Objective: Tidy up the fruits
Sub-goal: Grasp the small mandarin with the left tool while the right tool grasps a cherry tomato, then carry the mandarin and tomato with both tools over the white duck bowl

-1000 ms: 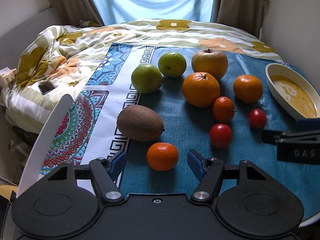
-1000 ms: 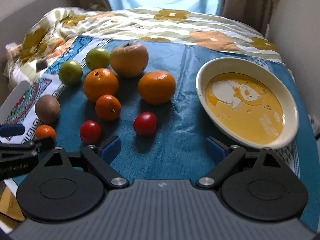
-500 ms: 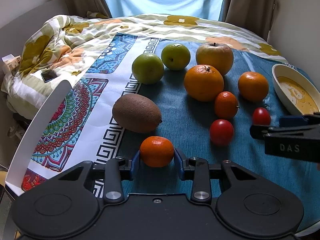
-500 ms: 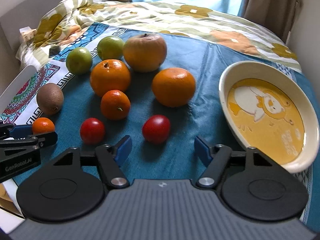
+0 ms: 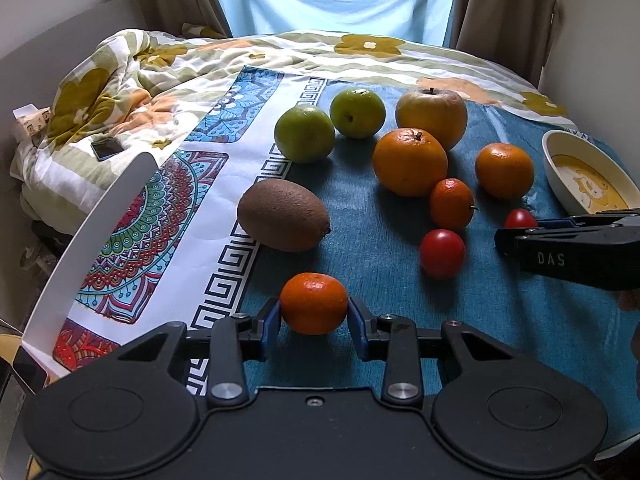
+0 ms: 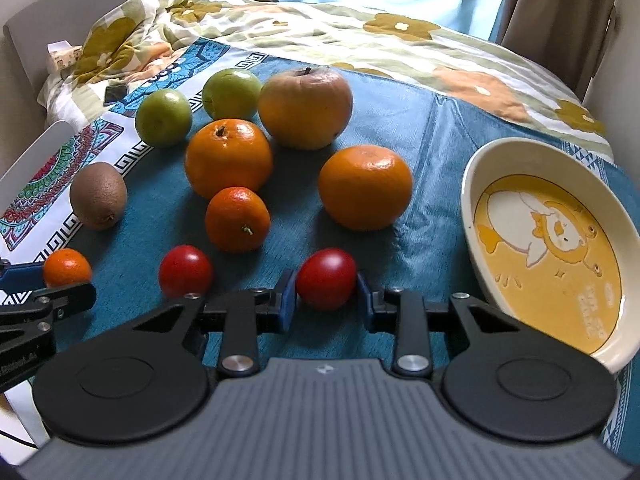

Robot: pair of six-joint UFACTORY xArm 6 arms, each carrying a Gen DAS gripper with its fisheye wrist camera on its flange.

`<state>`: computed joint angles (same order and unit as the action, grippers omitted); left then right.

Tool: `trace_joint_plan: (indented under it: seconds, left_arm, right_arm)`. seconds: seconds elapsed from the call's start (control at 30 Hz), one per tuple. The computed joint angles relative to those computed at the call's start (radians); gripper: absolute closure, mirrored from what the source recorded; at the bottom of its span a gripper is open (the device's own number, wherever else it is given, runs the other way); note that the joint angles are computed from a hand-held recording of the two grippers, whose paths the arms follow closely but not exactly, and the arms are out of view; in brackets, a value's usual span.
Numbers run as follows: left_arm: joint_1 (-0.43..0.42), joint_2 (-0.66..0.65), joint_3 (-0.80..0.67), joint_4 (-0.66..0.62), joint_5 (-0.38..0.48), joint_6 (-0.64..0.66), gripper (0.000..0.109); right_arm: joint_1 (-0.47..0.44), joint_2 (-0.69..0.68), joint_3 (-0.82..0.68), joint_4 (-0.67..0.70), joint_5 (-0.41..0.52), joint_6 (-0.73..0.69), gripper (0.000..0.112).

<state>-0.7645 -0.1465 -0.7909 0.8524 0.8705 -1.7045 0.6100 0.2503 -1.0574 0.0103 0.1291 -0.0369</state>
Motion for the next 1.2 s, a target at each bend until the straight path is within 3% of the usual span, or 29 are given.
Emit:
trace_joint_plan:
  seconds: [0.23,0.67,0.87,1.2]
  left_arm:
    - [-0.039,-0.022,-0.034,-0.003,0.066,0.022,0.069]
    - [-0.127,-0.008,-0.212,0.057,0.181,0.128,0.069]
    - [-0.104,0.055,-0.298,0.083,0.089,0.198,0.069]
    - [-0.015,0.236,-0.473,0.08,-0.137,0.381,0.069]
  right_arm:
    - [-0.011,-0.069,0.048,0.064,-0.005,-0.044,0.065]
    - [-0.072,-0.328,0.202,0.127,0.016,-0.076,0.065]
    - [-0.138,-0.409,0.241,0.135,0.034,-0.069,0.065]
    - [-0.263,-0.4,0.216,-0.042,0.042,0.122,0.065]
